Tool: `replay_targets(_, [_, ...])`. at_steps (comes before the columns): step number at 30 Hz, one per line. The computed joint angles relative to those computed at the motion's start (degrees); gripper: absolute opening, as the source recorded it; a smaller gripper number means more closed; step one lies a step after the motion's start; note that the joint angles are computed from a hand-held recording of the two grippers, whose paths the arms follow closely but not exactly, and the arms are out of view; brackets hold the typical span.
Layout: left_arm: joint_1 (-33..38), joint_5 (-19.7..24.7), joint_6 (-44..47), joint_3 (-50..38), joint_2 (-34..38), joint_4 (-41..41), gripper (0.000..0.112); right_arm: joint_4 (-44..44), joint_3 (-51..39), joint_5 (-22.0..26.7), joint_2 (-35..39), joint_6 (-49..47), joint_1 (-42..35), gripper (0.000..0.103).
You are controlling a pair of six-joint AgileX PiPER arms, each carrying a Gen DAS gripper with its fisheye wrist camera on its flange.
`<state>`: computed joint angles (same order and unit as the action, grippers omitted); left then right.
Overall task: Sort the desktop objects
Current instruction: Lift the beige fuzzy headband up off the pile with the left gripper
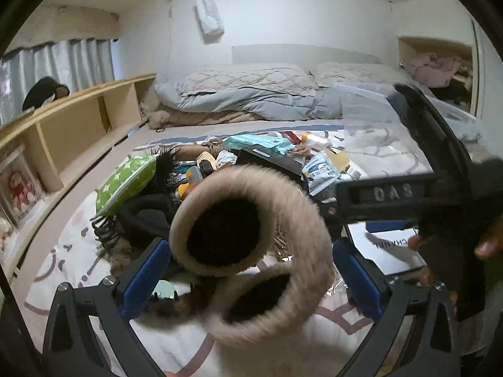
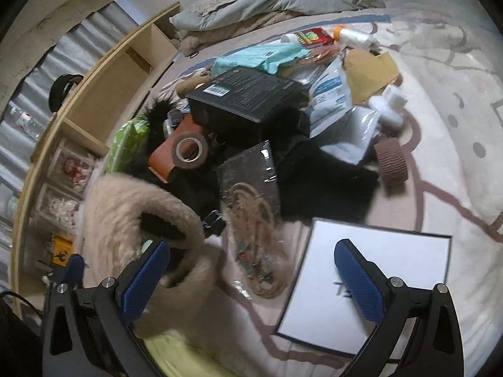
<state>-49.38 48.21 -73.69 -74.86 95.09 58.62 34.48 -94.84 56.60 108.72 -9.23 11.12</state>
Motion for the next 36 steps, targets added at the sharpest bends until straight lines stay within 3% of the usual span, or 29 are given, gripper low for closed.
replay_targets(6, [-2.13, 2.15, -1.65, 0.77, 0.59, 1.9, 0.103, 1.38, -0.1, 0.56, -0.47, -2.36, 1.58, 0.103])
replay_targets(11, [0.24, -3.09, -3.05, 2.65, -1.85, -1.12, 0.103, 1.57, -0.37, 0.8, -0.17, -2.67, 1.87, 0.103])
replay_targets(16, [2.48, -11.07, -4.65, 5.92, -4.96, -4.71, 0.102, 0.89, -0.1, 0.37, -0.53, -2.15, 2.03, 0.103])
replay_targets(31, [4.71, -21.21, 5.52, 7.34, -5.98, -17.94, 0.025, 2.71, 0.96, -0.14, -1.73, -3.61, 1.5, 0.103])
replay_targets(36, [4.71, -21.92, 3.92, 8.05, -6.95, -16.92, 0.022, 3.88, 1.86, -0.99, -2.65, -4.17, 0.09, 0.103])
